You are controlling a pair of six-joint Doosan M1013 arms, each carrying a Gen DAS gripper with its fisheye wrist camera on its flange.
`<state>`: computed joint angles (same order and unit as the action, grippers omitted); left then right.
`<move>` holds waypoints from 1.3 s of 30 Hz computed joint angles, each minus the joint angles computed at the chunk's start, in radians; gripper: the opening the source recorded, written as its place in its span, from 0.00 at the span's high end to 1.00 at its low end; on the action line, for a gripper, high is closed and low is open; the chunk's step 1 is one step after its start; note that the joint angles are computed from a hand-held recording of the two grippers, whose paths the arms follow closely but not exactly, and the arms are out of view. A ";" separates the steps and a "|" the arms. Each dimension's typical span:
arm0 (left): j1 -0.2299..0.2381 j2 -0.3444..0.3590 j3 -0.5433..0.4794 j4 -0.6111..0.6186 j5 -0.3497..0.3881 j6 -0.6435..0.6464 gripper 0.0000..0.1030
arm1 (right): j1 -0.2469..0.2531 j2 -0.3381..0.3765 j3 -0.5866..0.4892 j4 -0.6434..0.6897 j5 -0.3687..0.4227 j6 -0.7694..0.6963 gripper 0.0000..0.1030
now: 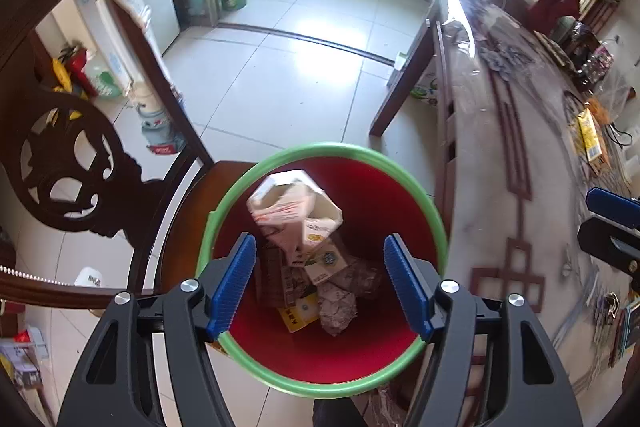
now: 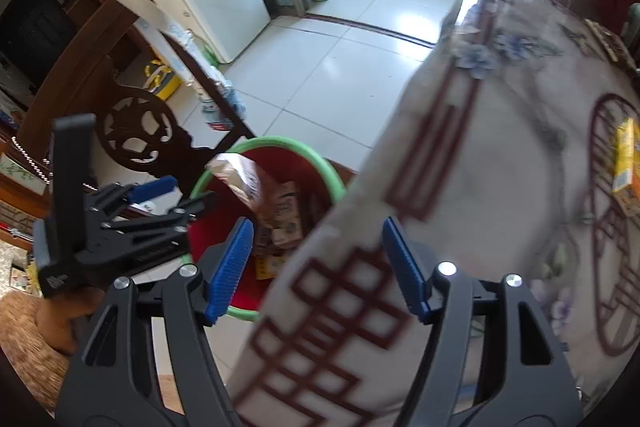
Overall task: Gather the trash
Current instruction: 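Grasp the brown-gold box on the table with the right gripper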
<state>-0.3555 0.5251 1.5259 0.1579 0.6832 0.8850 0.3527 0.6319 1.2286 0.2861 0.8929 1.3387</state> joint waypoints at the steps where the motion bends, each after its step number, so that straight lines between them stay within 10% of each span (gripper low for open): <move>1: -0.004 -0.001 -0.003 -0.007 -0.009 0.015 0.34 | -0.008 -0.009 0.013 -0.021 -0.009 0.013 0.35; 15: -0.078 0.057 -0.134 -0.132 -0.007 0.221 0.34 | -0.218 -0.175 0.276 -0.452 0.083 0.246 0.29; 25: -0.174 0.129 -0.277 -0.076 0.075 0.135 0.34 | -0.300 -0.157 0.325 -0.346 0.117 -0.105 0.28; 31: -0.233 0.191 -0.400 -0.042 0.131 0.093 0.34 | -0.343 -0.134 0.320 -0.208 0.137 -0.314 0.70; 39: -0.284 0.326 -0.673 -0.033 0.242 0.146 0.34 | -0.441 -0.124 0.270 -0.024 0.009 -0.237 0.70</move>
<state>-0.6394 0.8514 0.8524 0.1249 0.9256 1.0311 -0.0882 0.5080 1.4982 0.2622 0.9016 1.1020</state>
